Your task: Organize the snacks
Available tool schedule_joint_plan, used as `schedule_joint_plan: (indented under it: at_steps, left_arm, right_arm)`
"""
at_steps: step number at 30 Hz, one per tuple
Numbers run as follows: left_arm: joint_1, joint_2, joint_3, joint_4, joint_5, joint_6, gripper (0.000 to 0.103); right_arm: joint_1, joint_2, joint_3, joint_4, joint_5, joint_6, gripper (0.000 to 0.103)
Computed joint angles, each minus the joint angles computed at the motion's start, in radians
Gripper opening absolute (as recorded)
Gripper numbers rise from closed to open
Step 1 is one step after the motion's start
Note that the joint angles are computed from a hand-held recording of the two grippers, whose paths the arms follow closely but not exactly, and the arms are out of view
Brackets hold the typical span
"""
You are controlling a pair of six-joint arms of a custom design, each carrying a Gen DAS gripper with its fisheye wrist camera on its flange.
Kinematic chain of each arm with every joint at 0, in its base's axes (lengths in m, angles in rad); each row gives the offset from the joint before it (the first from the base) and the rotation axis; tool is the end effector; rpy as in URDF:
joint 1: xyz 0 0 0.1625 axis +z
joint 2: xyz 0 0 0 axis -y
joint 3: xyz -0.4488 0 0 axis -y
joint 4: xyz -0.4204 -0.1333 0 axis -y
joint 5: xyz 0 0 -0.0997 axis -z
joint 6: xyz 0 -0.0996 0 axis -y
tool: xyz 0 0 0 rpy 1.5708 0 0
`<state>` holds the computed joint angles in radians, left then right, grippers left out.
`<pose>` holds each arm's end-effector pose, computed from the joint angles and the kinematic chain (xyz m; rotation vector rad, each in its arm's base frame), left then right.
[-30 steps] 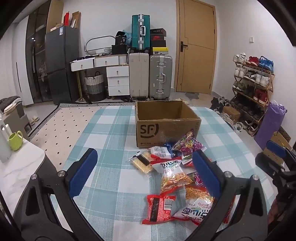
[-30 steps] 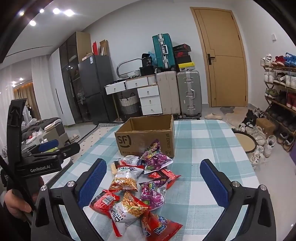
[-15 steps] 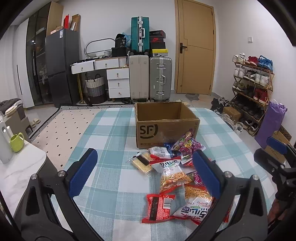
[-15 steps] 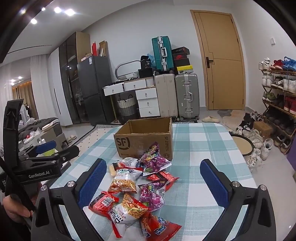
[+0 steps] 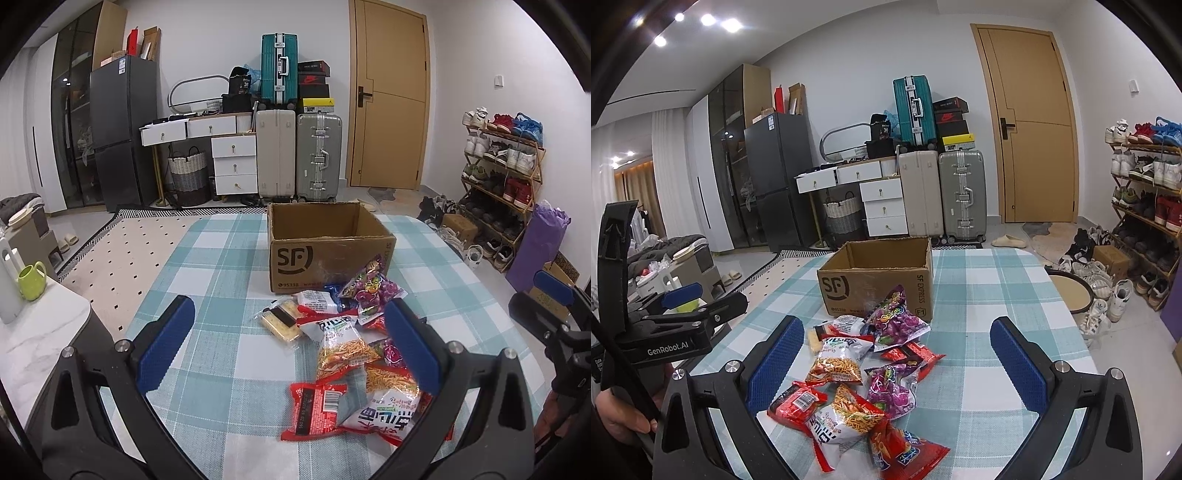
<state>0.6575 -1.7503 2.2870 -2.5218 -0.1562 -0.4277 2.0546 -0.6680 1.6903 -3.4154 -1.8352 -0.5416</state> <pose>-0.1581 -0.4148 0.4151 0.1242 1.9069 -1.3088 0.4251 -0.5785 0.0894 1.1602 -2.3727 1.1390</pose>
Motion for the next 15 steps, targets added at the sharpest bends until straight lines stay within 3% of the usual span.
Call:
schedule_joint_plan:
  at_steps: [15]
  left_arm:
    - [0.002,-0.012,-0.007,0.056,-0.024,-0.030,0.102]
  right_arm:
    - [0.002,-0.008,0.004,0.013,0.009,-0.001,0.103]
